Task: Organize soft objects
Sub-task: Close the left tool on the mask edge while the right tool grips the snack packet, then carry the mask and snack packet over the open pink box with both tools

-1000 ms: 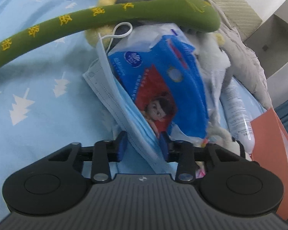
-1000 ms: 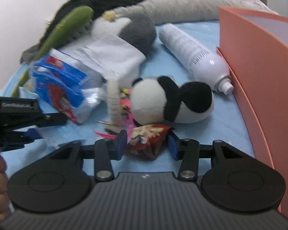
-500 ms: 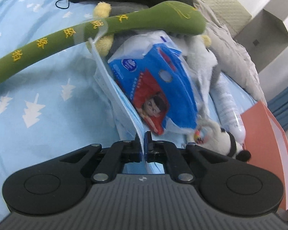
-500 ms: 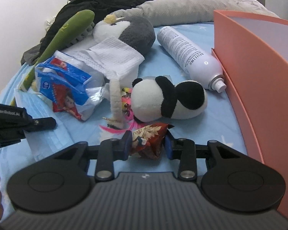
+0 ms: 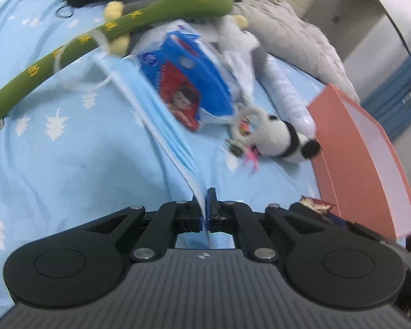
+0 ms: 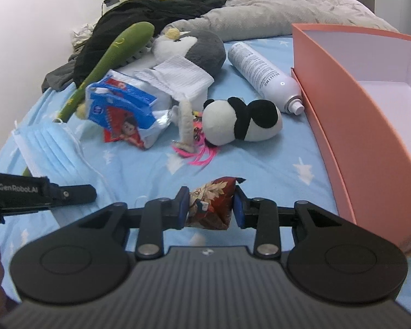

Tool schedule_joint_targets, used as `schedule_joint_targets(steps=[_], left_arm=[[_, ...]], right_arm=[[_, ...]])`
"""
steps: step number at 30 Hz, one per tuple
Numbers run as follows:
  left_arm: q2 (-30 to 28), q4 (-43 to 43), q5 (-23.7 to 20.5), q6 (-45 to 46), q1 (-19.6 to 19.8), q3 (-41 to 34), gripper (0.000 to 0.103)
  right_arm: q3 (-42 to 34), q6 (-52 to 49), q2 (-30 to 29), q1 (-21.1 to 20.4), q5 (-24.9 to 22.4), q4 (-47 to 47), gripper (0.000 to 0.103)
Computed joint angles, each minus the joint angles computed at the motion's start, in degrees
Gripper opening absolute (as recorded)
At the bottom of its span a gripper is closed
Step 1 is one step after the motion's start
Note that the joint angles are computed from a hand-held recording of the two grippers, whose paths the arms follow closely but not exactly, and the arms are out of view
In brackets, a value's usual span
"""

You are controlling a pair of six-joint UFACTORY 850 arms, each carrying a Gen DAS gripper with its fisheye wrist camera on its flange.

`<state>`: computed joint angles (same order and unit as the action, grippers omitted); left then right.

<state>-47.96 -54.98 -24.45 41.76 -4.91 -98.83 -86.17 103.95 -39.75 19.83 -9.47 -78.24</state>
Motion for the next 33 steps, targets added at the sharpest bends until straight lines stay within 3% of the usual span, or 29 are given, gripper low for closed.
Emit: schedule_joint_targets(steps=[6, 14, 21, 33], left_arm=[[4.81, -3.82, 0.08, 7.86, -0.29, 6.40, 0.003], [7.89, -5.58, -0.55, 12.09, -0.40, 9.22, 0.003], [8.65, -5.77, -3.52, 14.16, -0.88, 6.48, 0.003], [5.96, -4.86, -11.47, 13.52, -3.70, -7.27, 0.003]], right_arm=[[5.25, 7.95, 4.12, 1.22, -0.63, -6.55, 0.036], [9.01, 19.55, 7.39, 1.99, -1.23, -15.73, 0.036], [10.00, 28.79, 10.16, 1.77, -3.20, -26.41, 0.036], [8.06, 24.11, 14.55, -0.31, -7.62, -27.47, 0.037]])
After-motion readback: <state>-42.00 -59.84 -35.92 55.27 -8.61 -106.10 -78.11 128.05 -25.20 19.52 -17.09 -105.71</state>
